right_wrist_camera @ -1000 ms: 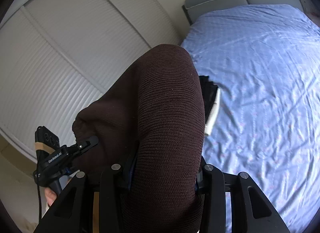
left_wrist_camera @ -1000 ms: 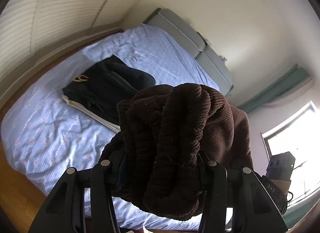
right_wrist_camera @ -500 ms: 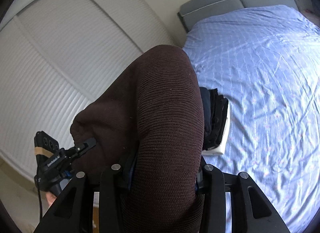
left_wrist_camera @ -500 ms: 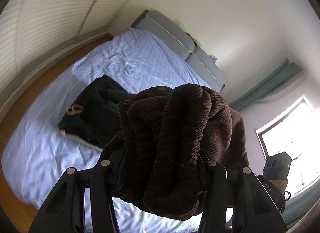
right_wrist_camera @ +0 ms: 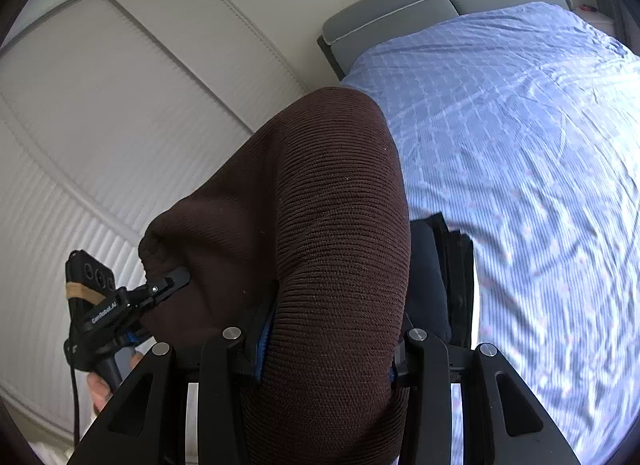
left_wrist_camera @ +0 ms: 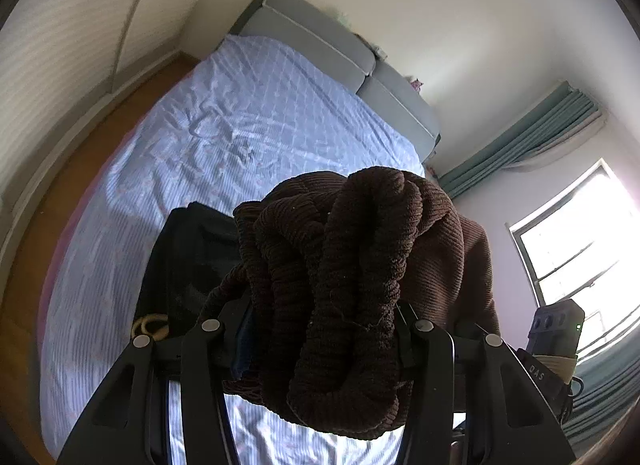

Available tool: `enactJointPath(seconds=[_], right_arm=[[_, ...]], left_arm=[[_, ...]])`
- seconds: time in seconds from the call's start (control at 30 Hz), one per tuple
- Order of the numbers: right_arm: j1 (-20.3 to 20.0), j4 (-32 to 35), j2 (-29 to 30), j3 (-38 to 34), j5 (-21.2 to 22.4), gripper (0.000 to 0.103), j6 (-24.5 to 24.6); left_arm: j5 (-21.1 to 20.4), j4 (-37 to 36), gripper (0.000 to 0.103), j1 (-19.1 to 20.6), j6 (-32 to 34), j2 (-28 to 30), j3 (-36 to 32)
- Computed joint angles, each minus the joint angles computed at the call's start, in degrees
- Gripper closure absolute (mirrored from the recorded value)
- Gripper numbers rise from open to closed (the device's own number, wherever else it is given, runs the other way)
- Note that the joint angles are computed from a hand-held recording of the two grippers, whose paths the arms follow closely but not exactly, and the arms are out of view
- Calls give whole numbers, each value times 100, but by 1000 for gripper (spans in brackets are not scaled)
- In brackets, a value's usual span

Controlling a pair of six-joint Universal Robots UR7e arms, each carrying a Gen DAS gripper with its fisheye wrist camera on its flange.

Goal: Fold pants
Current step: 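Carry the folded pants with both tools toward the stack of dark clothes, then lower the pants onto the dark clothes stack and open both tools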

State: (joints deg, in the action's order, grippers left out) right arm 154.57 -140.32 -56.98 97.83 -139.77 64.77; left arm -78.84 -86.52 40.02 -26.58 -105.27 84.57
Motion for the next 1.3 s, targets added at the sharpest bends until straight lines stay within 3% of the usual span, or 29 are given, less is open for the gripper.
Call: enactJointPath(seconds=[0.3,0.43,0.5,0.63,0.77,1.0,1.1,1.3], right_arm=[[-917,-467,-28,425,658,61,-114],[-1180,-609,1,691,902,60,43],[-1248,-677,25,825,935,55,46],[-1298,-647,42,900,888,36,-141],[-1417,-856,83,992,981,30,-517],[-1677,-1740,-11,1616,1438,18,-411],[-1692,-1678,-37,1683,1429,14,-383],[-1514,-1024,11,1389,1142,10,-372]], left_arm=[[-317,-264,53,1101,581,793,137],[-308,-142,50,1412,737,965,314],[-179,-21,45,1505,735,990,409],[430,37,22,1484,991,909,560],[563,84,19,1563,1089,901,588],[637,-72,6,1775,1110,802,946],[638,-189,0,1836,1063,731,1138],[688,-185,0,1757,806,681,1128]])
